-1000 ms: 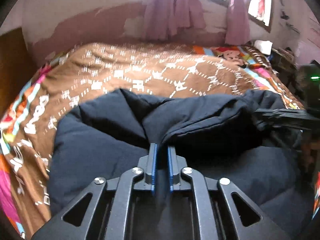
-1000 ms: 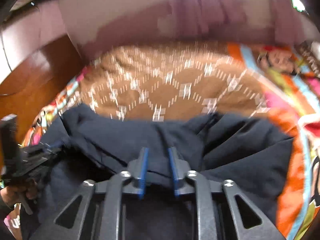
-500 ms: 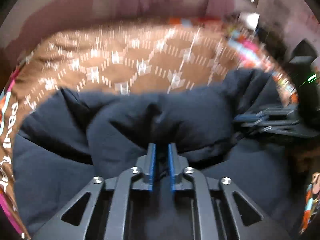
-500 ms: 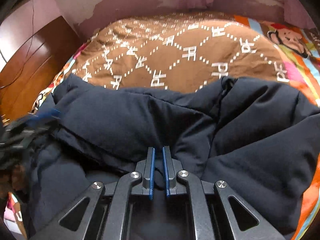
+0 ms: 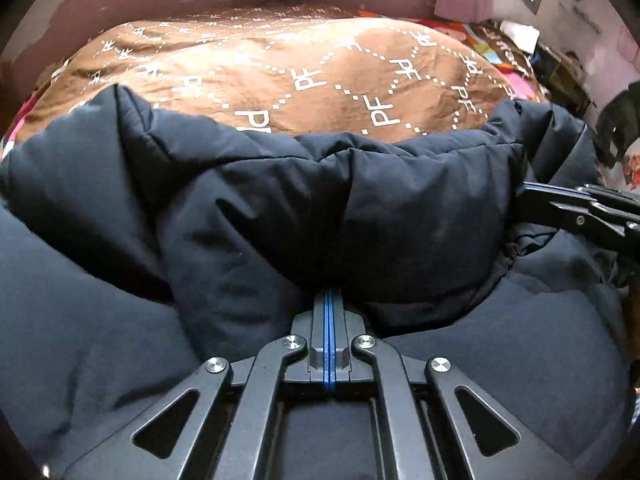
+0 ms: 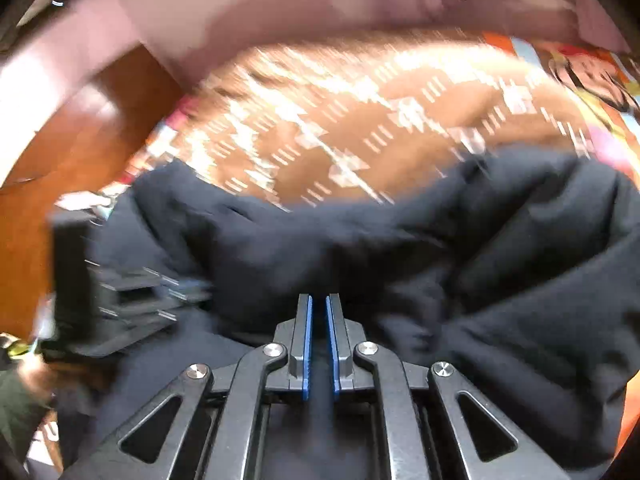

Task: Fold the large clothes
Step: 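Press the folded hem onto the jacket body with both grippers, release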

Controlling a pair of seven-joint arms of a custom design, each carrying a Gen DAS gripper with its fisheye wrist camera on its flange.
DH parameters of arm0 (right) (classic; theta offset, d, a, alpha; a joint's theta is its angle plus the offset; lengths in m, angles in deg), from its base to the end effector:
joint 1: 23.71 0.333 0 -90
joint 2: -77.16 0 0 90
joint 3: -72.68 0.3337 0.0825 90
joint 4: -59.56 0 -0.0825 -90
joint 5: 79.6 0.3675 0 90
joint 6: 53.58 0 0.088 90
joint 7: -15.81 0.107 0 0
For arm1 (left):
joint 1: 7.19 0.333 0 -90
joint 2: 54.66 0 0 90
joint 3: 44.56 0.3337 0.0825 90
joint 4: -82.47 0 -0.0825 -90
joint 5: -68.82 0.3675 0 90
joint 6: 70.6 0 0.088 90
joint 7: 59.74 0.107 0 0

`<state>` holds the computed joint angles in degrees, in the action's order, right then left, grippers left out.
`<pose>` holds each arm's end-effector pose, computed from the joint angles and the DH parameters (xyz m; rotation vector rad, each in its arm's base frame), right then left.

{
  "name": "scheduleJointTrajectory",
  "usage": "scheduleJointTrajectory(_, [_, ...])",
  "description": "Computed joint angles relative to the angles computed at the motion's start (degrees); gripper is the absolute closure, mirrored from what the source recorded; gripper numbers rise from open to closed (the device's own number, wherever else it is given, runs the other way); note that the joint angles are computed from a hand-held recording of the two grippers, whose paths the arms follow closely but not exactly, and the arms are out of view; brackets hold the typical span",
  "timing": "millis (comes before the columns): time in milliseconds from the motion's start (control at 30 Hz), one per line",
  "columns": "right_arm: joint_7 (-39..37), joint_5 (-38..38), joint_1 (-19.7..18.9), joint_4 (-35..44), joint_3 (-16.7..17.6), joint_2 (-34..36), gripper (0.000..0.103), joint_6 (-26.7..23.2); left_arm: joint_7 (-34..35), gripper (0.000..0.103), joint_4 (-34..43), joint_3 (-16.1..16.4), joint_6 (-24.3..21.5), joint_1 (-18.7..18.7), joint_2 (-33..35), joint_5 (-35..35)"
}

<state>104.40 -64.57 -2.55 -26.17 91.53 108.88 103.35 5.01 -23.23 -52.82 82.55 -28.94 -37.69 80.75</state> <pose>0.6098 0.4241 0.4639 -1.9797 1.3010 -0.0067 0.5726 -0.3274 0.4531 -1.7465 2.1925 -0.6901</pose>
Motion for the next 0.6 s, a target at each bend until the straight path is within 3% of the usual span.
scheduleJointTrajectory(100, [2.6,-5.1,3.9,5.4,-3.2,2.2,0.094,-3.7,-0.2,0.102,-0.7,0.1,0.6,0.0,-0.3,-0.1])
scheduleJointTrajectory(200, [5.9,-7.3,6.1,13.7,-5.1,7.2,0.095,-11.5,-0.6,0.102,-0.7,0.2,-0.3,-0.2,-0.4,0.4])
scheduleJointTrajectory(267, [7.3,-6.8,6.1,18.0,-5.2,10.4,0.100,-16.0,-0.5,0.102,-0.6,0.0,-0.6,0.0,-0.1,0.1])
scheduleJointTrajectory(333, [7.5,-6.7,6.1,19.7,-5.4,11.9,0.101,-17.4,-0.8,0.102,0.0,0.1,-1.0,-0.1,0.5,0.1])
scheduleJointTrajectory(467, [8.5,-9.3,7.7,20.1,-7.3,12.2,0.102,-17.8,-2.3,0.102,-1.7,0.9,2.0,-0.8,-0.2,2.5])
scheduleJointTrajectory(600, [6.9,-7.2,5.2,9.5,-5.5,5.5,0.100,-9.4,-1.3,0.102,-7.7,-0.2,9.8,0.9,-3.1,-0.4])
